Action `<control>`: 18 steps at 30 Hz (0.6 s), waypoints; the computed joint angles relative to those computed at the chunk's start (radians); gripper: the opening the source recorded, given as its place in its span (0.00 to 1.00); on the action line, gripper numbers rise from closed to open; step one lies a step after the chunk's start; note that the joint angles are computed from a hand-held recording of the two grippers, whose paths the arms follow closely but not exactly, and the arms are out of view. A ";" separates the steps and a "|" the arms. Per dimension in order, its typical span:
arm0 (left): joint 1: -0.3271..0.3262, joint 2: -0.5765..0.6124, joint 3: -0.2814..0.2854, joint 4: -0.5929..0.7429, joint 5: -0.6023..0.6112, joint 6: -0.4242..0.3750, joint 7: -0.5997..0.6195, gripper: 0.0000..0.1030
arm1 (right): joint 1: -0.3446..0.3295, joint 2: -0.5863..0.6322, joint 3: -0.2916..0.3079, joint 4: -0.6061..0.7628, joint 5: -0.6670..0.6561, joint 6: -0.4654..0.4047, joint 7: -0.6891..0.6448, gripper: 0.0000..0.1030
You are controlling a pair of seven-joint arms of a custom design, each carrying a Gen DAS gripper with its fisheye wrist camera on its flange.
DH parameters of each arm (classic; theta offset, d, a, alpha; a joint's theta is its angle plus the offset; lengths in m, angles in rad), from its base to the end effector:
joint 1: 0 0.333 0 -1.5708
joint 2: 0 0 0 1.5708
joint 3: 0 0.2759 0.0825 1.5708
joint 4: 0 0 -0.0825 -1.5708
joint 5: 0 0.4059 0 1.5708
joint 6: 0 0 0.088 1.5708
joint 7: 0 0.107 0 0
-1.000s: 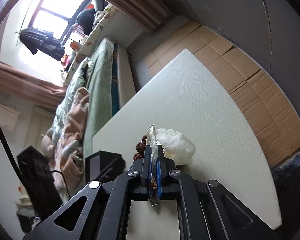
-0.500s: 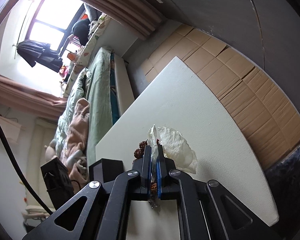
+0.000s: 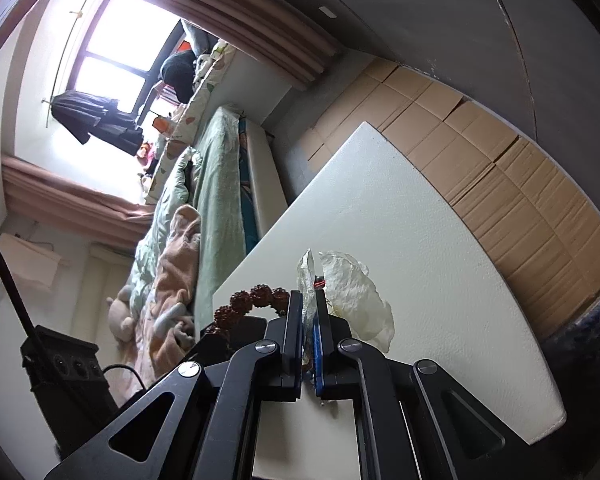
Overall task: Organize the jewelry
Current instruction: 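Lift the brown bead bracelet with both grippers and carry it over the black box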
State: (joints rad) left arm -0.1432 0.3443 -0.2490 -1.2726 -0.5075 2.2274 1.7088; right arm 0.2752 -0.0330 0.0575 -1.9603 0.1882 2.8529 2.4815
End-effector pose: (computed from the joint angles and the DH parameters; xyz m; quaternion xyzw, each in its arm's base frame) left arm 0.6636 -0.2557 0.6026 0.5427 -0.7383 0.3988 0.0357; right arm 0.5897 0.1935 0.5522 -0.3643 0.8159 -0.0100 0.4489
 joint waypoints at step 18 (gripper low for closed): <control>0.085 -0.035 0.070 0.059 0.083 0.012 -0.056 0.19 | 0.012 0.238 0.134 0.305 0.271 0.098 -0.396 0.06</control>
State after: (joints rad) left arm -0.0579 0.3092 -0.1795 -1.2135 -0.4248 2.2393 1.6524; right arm 0.2876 0.2048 0.1917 -1.6552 0.4591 2.9511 2.0851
